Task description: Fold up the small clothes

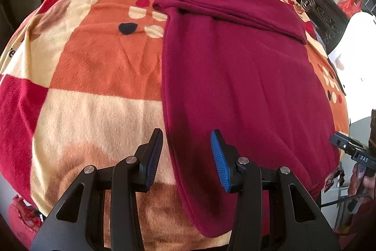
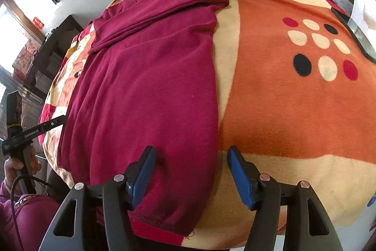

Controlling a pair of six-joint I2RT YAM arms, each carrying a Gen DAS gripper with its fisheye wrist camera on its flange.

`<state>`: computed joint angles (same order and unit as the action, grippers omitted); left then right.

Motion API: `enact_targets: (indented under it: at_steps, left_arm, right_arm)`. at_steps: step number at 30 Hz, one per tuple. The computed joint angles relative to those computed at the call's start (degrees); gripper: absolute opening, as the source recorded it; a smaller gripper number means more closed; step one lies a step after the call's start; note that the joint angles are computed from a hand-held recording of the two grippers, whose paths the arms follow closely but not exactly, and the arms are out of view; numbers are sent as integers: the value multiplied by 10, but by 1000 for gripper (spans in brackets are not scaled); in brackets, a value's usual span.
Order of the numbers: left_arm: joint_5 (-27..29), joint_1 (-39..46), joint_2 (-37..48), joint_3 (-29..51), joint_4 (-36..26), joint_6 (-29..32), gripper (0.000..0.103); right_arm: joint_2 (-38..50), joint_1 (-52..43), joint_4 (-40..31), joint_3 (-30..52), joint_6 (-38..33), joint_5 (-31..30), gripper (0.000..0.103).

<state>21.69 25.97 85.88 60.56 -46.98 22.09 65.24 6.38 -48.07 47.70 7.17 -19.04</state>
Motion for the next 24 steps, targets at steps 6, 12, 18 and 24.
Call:
enact_targets:
  at_steps: [6,12,18,24]
  left_arm:
    - [12,13,-5,-3,-21,13,42]
    - [34,33,4,3,-79,43,42]
    - [42,51,26,17,-132,66,42]
    - [38,44,33,17,-136,77,48]
  right_arm:
    - [-7,11,1,-6,13,2,63]
    - [-24,-12,-12,-12,1,-24,63]
    - [-27,-29,-16,-23,-8,-43,65]
    - [-21,-47,-10,-30,-15,-73,66]
